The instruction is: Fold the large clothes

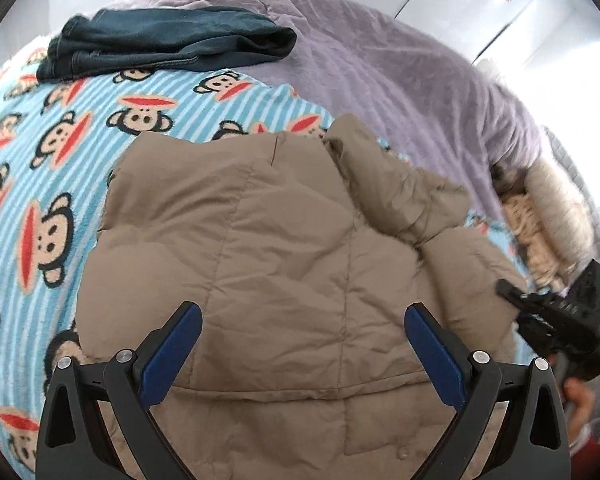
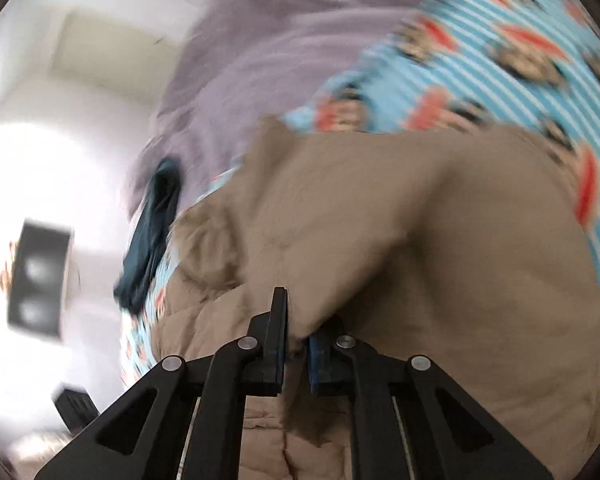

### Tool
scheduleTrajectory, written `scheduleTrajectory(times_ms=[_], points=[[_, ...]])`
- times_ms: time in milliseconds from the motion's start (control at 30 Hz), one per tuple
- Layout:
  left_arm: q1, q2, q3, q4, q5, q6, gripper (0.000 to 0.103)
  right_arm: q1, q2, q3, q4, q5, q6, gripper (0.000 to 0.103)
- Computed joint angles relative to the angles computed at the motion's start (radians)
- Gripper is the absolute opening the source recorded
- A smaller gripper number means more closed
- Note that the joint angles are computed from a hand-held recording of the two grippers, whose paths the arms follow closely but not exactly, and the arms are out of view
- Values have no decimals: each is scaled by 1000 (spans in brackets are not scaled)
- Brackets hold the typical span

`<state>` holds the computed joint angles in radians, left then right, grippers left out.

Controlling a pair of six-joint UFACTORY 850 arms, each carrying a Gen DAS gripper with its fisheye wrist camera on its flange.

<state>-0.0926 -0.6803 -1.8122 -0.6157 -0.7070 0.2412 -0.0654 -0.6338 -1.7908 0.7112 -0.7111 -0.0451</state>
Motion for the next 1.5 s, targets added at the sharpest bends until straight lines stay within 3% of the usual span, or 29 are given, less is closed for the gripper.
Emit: scheduleTrajectory(times_ms=[200,300,367,433,500,700,867,900,933,967,1000,1033,1067,1100,1133,1200,1433,1500], points=[[56,-17,-9,-251,-86,138,102,159,-36,-98,-214,-62,-169,10],[65,-29,-20,-318,-122,175,102,210,-60,-109,-307,-107,-165,16],[64,-41,-32,-341,-147,182,102,228,-72,-111,-367,-143,-132,27],[61,-49,-40,-357,-171,193,102,233,-68,-97,-378,-167,-121,68],[57,-60,-48,-369,-191,198,102,228,-35,-56,-365,-154,-137,75],[28,-118,-111,-331,-249,163,102,138,107,133,-313,-151,-110,75],[-15,-172,-199,-263,-259,118,100,-22,213,301,-181,-133,11,75],[-20,-176,-208,-264,-256,123,85,-44,223,320,-157,-122,26,75],[-28,-185,-230,-253,-260,120,61,-72,235,343,-116,-104,28,75],[-36,-194,-252,-230,-265,109,48,-92,242,357,-85,-83,35,75],[-42,-200,-271,-200,-264,99,24,-106,248,371,-67,-65,43,75],[-45,-194,-268,-189,-258,103,17,-121,253,382,-35,-42,48,75],[-43,-181,-253,-187,-249,114,17,-133,253,390,-2,-24,52,75],[-40,-163,-229,-185,-231,130,17,-134,249,393,25,-10,57,67],[-37,-142,-202,-175,-210,141,17,-141,246,399,73,0,42,41],[-24,-117,-157,-143,-184,143,17,-141,228,388,109,-13,24,15],[14,-133,-128,-85,-207,24,17,-101,182,361,36,-29,31,13],[10,-110,-118,-21,-181,-8,17,-103,183,370,55,-18,37,13]])
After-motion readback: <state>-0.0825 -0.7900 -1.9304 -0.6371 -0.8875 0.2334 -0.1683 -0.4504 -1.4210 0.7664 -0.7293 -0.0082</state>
